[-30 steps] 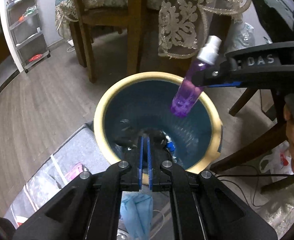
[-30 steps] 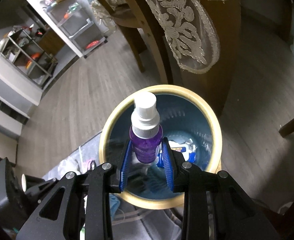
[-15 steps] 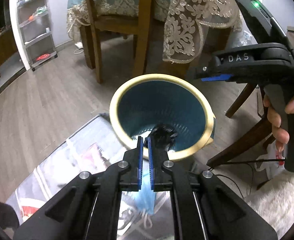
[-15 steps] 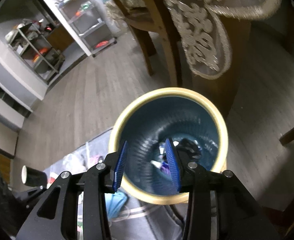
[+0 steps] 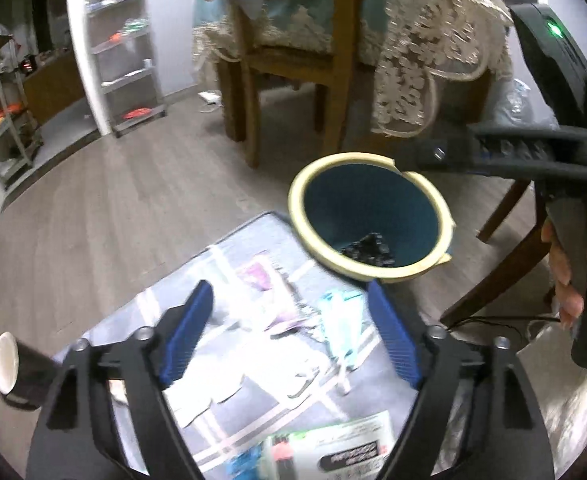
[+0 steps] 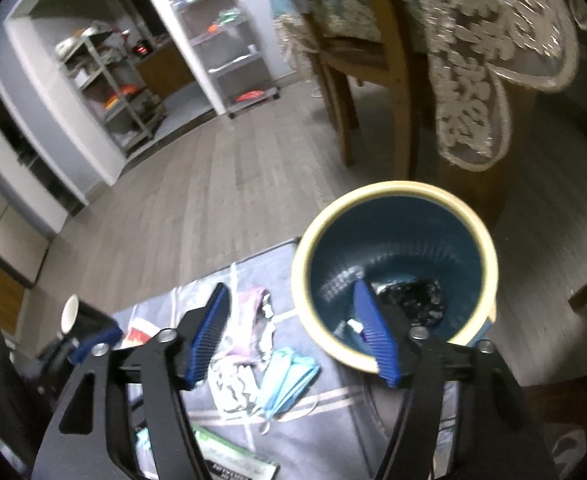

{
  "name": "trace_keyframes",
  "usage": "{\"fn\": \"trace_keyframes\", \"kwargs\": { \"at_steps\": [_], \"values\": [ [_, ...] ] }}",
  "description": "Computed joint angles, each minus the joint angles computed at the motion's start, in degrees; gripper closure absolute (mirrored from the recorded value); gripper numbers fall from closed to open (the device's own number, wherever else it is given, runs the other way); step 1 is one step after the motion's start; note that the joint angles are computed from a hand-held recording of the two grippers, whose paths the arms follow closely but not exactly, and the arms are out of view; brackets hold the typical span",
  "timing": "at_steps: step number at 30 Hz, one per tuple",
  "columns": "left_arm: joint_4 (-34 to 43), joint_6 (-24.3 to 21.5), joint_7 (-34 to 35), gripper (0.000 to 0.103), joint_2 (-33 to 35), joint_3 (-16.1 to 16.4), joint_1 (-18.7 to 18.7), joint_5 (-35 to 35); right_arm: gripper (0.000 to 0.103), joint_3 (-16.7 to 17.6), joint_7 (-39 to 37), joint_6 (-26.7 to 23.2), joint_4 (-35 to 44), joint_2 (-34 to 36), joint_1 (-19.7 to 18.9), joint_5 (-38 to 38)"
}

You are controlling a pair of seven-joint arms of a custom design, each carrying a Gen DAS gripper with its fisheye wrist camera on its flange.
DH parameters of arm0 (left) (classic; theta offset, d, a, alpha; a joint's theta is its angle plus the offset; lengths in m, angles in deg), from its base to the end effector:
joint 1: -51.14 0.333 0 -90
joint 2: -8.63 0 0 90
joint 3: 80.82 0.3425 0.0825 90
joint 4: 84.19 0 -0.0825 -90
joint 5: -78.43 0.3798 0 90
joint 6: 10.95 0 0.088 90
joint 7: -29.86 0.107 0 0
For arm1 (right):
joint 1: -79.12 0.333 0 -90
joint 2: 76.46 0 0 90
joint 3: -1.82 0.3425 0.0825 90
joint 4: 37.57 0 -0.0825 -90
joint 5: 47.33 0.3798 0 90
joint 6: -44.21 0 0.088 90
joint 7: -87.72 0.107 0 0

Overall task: Collect trash
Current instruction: 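Grasp the blue face mask with the left tool while the right tool grasps the medicine box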

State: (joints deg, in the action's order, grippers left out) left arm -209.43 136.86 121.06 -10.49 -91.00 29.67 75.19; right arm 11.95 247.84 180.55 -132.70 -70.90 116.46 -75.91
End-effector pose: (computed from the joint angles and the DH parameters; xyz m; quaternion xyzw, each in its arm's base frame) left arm 0.4127 -0.2681 0.6332 -0.4573 0.8159 -0.3039 0.1811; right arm 0.4388 0.4625 0.6429 -0.6079 0.7055 -0.1321 0.3395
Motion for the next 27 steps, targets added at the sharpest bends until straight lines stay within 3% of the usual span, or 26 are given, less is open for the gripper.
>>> {"fn": "trace_keyframes", "kwargs": {
  "at_steps": [4, 13, 23, 27],
  "values": [
    [-4.72, -1.08, -0.82, 0.017, -6.22, 2.06, 1.21, -0.39, 0.016, 0.72, -2.17, 0.41, 2.05, 1.91, 1.62, -0.55],
    [-13.69, -6.48, -1.86, 0.014, -19.18, 6.89, 5.08, 1.27, 0.015, 1.35, -10.88, 1.07, 6.02, 6.88, 6.73, 4.54],
    [-17.74, -11.27, -4.99, 0.014, -20.01, 8.45, 8.52, 1.43, 0.015, 1.15, -27.63, -9.31, 14.89, 14.65, 13.01, 10.62],
    [-18.61, -13.12, -5.42, 0.014, -19.23, 7.82, 9.61, 2.81, 0.015, 0.45, -30.61, -10.17, 16.25, 16.23, 13.88, 13.62]
  ]
}}
